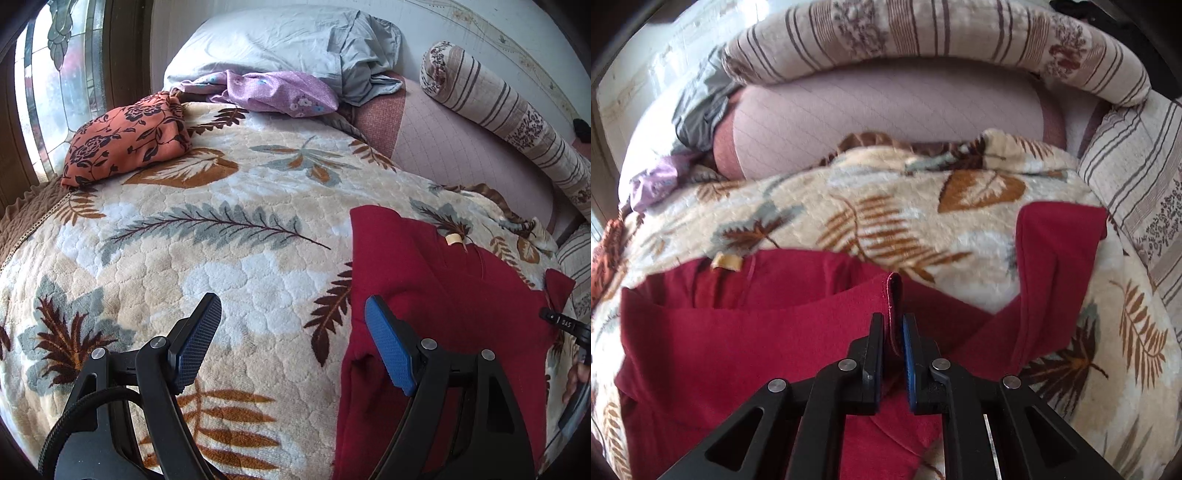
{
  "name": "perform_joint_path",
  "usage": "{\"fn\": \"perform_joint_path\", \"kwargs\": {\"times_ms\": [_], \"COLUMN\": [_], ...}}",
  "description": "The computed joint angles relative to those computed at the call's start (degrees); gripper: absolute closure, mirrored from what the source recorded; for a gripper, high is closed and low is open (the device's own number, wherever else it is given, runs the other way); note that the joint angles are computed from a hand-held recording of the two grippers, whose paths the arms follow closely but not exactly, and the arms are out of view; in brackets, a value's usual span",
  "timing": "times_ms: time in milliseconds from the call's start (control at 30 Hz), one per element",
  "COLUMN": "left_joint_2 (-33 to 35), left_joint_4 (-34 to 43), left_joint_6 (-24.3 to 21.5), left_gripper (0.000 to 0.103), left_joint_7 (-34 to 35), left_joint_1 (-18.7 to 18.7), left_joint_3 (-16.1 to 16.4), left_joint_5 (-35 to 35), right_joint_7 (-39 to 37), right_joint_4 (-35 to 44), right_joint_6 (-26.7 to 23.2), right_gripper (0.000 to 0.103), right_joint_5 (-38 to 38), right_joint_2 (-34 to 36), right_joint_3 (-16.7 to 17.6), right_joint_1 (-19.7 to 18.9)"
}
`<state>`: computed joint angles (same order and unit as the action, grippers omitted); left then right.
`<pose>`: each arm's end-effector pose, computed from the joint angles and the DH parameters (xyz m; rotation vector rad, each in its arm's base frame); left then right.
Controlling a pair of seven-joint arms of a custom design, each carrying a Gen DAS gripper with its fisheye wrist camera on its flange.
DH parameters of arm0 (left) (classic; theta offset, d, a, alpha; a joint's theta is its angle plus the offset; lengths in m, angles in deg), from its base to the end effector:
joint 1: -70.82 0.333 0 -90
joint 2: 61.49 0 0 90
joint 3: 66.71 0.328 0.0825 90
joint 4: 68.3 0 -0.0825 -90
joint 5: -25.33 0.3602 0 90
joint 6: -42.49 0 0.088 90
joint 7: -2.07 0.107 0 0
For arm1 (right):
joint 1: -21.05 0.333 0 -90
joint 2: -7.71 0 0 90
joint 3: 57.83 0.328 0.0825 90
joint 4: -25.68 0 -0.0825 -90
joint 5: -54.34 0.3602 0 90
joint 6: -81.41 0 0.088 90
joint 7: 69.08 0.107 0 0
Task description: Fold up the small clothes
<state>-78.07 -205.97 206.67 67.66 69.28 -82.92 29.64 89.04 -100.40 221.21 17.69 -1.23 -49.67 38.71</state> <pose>0.4491 -0.1592 0.5312 -1.8667 1.8079 -0.8489 0.4596 0.2246 0.5136 -1.5596 2.1599 -0.7017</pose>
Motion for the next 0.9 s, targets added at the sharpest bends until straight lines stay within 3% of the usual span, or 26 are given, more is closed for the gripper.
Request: {"fn": "perform_joint_path", "kwargs": {"times_ms": [33,100,133,200,233,333,433,500,600,767,800,833,900], "left_joint_2": [0.1,0.2,0.3,0.6,0.8,1.5,2.2,2.7,4.0,4.2,4.2,4.2,4.2], "left_joint_4": [-0.1,-0.2,0.0,0.3,0.4,0.4,0.6,0.6,1.1,0.4,0.4,0.4,0.3], "left_joint_6": [0.0,-0.4,-1.1,-2.6,-3.3,-4.6,-5.8,-6.2,-7.6,-6.4,-6.4,-6.4,-6.3], "left_gripper": [0.022,0.022,0.022,0.022,0.022,0.022,0.022,0.022,0.022,0.022,0.022,0.022,0.022], "left_joint_7": [1.5,3.7,3.9,3.8,3.6,2.5,1.0,-0.6,-2.0,0.4,0.6,0.7,0.9], "left_joint_1": [-1.3,-2.6,-2.5,-2.1,-2.0,-1.7,-1.5,-1.0,-0.9,-2.9,-3.0,-3.0,-3.1], "left_joint_3": [0.8,1.2,0.9,0.2,-0.1,-0.6,-1.0,-1.4,-1.2,1.2,1.3,1.4,1.5], "left_joint_5": [-1.2,-2.4,-2.1,-1.1,-0.5,1.2,3.6,5.9,8.7,6.0,5.8,5.5,4.9], "right_joint_7": [-3.0,-2.0,-0.7,1.3,2.2,-3.0,-15.9,-24.8,-29.8,-41.2,-43.3,-45.1,-46.7], "right_joint_4": [1.1,1.4,1.6,2.7,3.3,8.2,14.9,21.2,34.2,54.9,58.3,61.4,62.8], "right_joint_6": [-2.5,-3.3,-3.4,-1.8,0.5,8.4,16.2,18.6,13.2,-0.2,-3.3,-5.9,-7.3], "right_gripper": [0.093,0.087,0.068,0.042,0.039,0.039,0.039,0.039,0.039,0.041,0.059,0.085,0.090], "right_joint_5": [3.0,0.9,-1.3,-4.9,-6.7,-5.1,8.5,17.6,17.6,21.4,21.4,21.5,21.7], "right_joint_2": [1.2,1.3,1.0,0.6,0.8,5.1,12.7,18.8,28.3,42.2,44.3,46.2,47.1], "right_joint_3": [-0.2,0.5,1.0,1.8,2.0,1.8,1.7,2.9,2.2,1.8,1.3,0.5,-1.0], "right_joint_1": [0.5,0.8,1.0,1.5,1.7,3.5,5.7,6.6,10.5,14.4,15.4,16.1,17.3]}}
